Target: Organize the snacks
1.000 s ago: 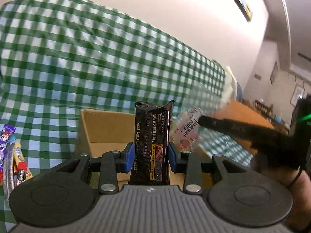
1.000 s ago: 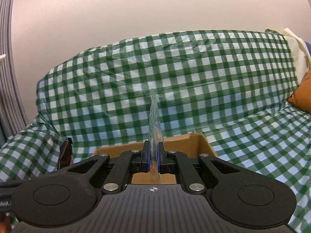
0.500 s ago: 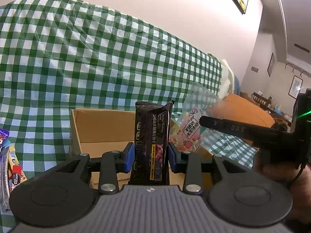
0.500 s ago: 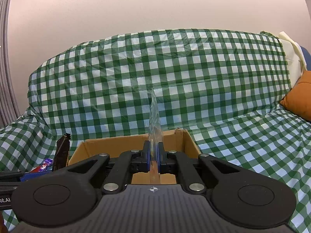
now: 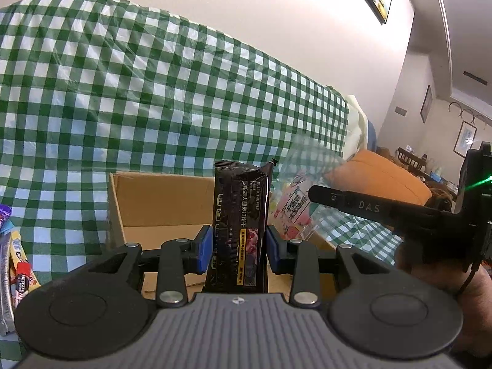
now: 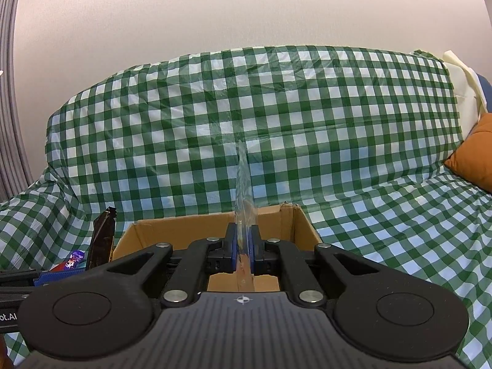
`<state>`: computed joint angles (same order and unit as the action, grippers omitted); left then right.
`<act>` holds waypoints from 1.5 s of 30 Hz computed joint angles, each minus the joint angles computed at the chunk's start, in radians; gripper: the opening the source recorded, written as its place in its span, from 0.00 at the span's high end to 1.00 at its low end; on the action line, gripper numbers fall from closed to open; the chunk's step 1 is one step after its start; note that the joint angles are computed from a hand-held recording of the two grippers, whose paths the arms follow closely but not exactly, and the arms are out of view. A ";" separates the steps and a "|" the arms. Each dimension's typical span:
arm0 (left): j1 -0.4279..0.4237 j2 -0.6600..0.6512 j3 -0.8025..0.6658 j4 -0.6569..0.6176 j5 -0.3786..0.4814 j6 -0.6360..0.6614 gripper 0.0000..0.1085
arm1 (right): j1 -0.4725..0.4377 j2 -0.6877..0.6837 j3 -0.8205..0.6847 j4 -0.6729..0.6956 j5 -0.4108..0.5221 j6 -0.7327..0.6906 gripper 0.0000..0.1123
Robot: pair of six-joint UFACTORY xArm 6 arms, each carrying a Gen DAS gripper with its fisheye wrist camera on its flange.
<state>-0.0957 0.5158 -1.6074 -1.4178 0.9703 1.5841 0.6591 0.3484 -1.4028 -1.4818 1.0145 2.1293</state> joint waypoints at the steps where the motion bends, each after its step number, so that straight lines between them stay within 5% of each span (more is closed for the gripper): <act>1: -0.003 -0.001 -0.002 0.010 -0.002 -0.010 0.59 | 0.002 0.002 -0.003 0.007 0.008 -0.002 0.88; 3: -0.011 -0.008 0.008 0.003 -0.033 0.001 0.50 | -0.003 0.000 -0.001 0.012 0.004 -0.008 0.60; 5: -0.012 -0.006 0.005 -0.010 -0.050 -0.005 0.41 | 0.001 -0.001 0.003 0.001 0.021 0.007 0.50; 15: -0.006 -0.017 0.020 -0.096 -0.155 0.066 0.41 | 0.000 0.012 -0.006 -0.028 0.020 0.042 0.50; 24: 0.045 0.045 -0.094 -0.054 -0.233 -0.008 0.43 | 0.018 0.114 -0.133 -0.111 0.028 0.068 0.50; 31: 0.093 0.119 -0.209 0.006 -0.253 -0.105 0.70 | 0.024 0.197 -0.239 -0.149 0.003 0.060 0.51; 39: 0.150 0.276 -0.455 0.193 -0.312 -0.367 0.78 | 0.040 0.304 -0.386 -0.175 -0.084 0.051 0.51; 45: 0.189 0.499 -0.800 0.498 -0.162 -0.675 0.78 | 0.046 0.416 -0.555 -0.200 -0.221 0.002 0.66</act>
<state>0.0930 1.0144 -2.4069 -0.9198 0.8088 0.9095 0.7051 0.7649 -1.9582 -1.6819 0.7937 2.1313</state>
